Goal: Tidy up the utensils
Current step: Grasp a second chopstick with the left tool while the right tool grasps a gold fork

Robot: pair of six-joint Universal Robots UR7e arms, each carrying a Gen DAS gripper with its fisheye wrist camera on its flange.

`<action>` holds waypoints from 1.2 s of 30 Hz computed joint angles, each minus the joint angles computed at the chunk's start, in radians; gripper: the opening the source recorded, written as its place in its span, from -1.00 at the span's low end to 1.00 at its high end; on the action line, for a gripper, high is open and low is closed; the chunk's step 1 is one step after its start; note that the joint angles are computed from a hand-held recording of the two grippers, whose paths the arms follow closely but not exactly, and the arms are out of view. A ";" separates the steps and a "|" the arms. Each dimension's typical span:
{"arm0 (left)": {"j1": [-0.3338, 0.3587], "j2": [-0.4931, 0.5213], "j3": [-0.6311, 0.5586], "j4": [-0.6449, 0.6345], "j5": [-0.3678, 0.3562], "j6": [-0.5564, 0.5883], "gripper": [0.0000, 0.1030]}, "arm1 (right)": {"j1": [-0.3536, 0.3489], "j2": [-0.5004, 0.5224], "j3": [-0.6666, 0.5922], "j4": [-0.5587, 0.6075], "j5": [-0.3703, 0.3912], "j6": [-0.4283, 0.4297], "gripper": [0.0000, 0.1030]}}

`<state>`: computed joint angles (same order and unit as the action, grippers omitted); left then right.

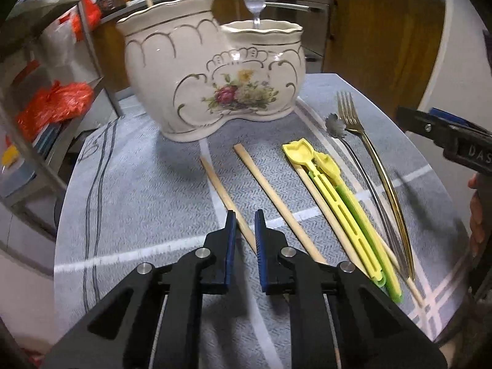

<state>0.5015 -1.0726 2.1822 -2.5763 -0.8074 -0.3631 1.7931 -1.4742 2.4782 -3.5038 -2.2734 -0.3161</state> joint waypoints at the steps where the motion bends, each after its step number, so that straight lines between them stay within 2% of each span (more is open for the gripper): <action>1: 0.005 -0.004 0.002 -0.007 -0.007 0.022 -0.76 | 0.000 -0.004 0.003 0.013 0.011 0.002 0.84; 3: 0.007 -0.010 0.007 -0.014 -0.009 0.074 -0.79 | 0.003 -0.003 -0.001 0.031 0.018 0.001 0.77; 6: 0.016 -0.023 0.012 -0.015 -0.009 0.134 -0.88 | 0.006 0.007 -0.010 0.076 0.014 0.008 0.47; 11: 0.033 -0.055 0.021 -0.018 -0.034 0.203 -0.92 | -0.013 -0.005 -0.022 0.202 0.073 0.048 -0.03; 14: 0.035 -0.079 0.038 -0.028 -0.047 0.234 -0.94 | -0.017 -0.005 -0.027 0.241 0.095 0.064 -0.27; 17: 0.042 -0.093 0.048 -0.043 -0.063 0.255 -0.94 | -0.008 0.015 -0.045 0.281 0.082 0.077 -0.48; 22: 0.052 -0.107 0.056 -0.064 -0.107 0.270 -0.94 | 0.034 0.088 -0.075 0.253 -0.014 0.042 -0.59; 26: 0.058 -0.119 0.064 -0.063 -0.157 0.277 -0.86 | 0.034 0.091 -0.079 0.259 -0.008 0.014 -0.69; 31: 0.050 -0.131 0.084 -0.071 -0.182 0.276 -0.57 | 0.040 0.089 -0.073 0.248 -0.013 -0.018 -0.85; 35: 0.046 -0.137 0.098 -0.091 -0.173 0.270 -0.63 | 0.046 0.087 -0.066 0.221 -0.018 -0.038 -0.88; 36: 0.046 -0.134 0.102 -0.106 -0.157 0.267 -0.82 | 0.046 0.085 -0.065 0.217 -0.014 -0.040 -0.88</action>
<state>0.5478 -1.2069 2.2841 -2.6821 -0.9647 -0.0965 1.8389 -1.3888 2.4133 -3.2871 -2.2871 -0.3563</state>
